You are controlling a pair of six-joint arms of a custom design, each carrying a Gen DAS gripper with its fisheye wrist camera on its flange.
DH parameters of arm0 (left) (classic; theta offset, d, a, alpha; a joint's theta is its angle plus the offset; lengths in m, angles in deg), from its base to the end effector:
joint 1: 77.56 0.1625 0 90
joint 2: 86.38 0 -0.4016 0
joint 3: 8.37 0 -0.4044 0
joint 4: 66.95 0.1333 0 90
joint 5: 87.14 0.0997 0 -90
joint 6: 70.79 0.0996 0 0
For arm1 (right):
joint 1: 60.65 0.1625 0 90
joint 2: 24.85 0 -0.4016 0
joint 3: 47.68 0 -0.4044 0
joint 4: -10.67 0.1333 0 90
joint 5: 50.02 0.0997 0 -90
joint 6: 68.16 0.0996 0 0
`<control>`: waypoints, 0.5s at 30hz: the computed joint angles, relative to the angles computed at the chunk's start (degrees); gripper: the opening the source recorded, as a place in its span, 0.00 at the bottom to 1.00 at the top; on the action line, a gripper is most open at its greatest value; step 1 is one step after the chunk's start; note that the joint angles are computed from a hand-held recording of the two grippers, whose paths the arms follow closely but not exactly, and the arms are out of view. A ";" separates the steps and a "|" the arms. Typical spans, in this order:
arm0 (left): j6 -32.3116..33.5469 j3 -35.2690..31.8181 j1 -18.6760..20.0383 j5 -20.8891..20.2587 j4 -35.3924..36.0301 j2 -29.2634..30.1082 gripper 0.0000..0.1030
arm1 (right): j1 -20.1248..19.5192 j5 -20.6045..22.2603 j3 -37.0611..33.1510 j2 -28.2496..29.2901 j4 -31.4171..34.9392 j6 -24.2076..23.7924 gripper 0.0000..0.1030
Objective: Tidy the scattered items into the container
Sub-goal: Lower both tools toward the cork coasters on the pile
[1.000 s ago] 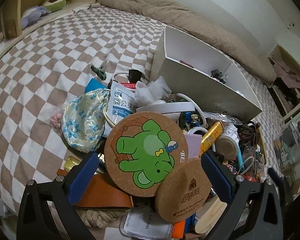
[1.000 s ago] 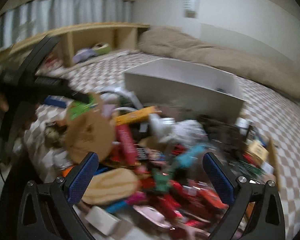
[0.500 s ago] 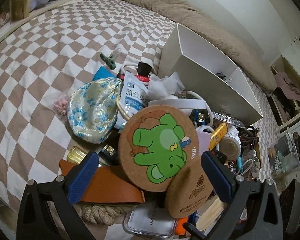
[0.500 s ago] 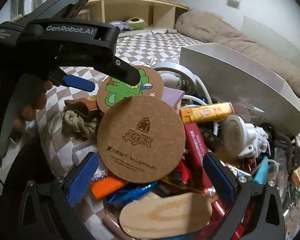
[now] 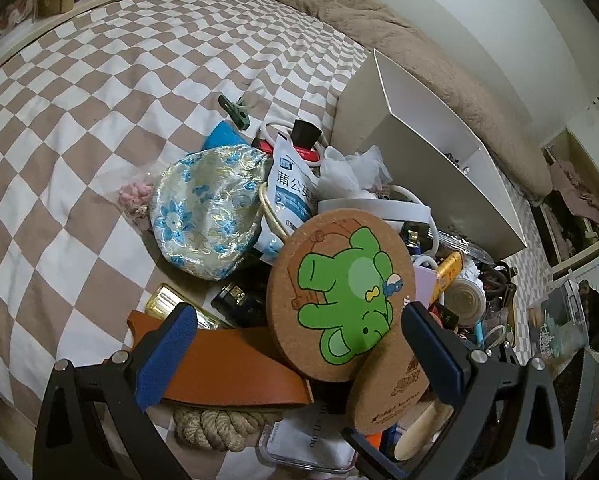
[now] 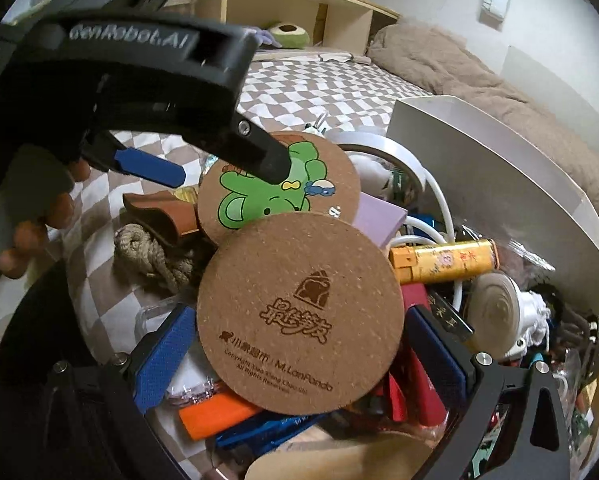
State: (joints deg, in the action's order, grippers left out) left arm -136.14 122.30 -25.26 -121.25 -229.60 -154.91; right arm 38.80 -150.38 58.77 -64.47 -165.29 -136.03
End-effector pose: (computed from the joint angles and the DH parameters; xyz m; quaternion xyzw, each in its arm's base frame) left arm -0.1009 -0.4834 0.1420 -0.2519 0.8439 -0.4157 0.2270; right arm 0.2115 -0.5677 -0.0131 0.6018 -0.7762 0.1010 0.1585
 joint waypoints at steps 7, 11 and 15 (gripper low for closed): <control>0.46 -0.89 0.22 -0.52 0.94 0.23 1.00 | 0.40 -1.65 0.58 1.51 -4.49 -2.64 1.00; -0.54 -1.73 0.29 -0.53 2.86 0.47 1.00 | -0.37 -0.58 1.68 0.68 -5.03 -2.88 1.00; -2.57 -2.51 0.17 0.11 5.78 0.42 1.00 | -1.28 1.74 2.06 -0.56 -3.76 -0.73 0.97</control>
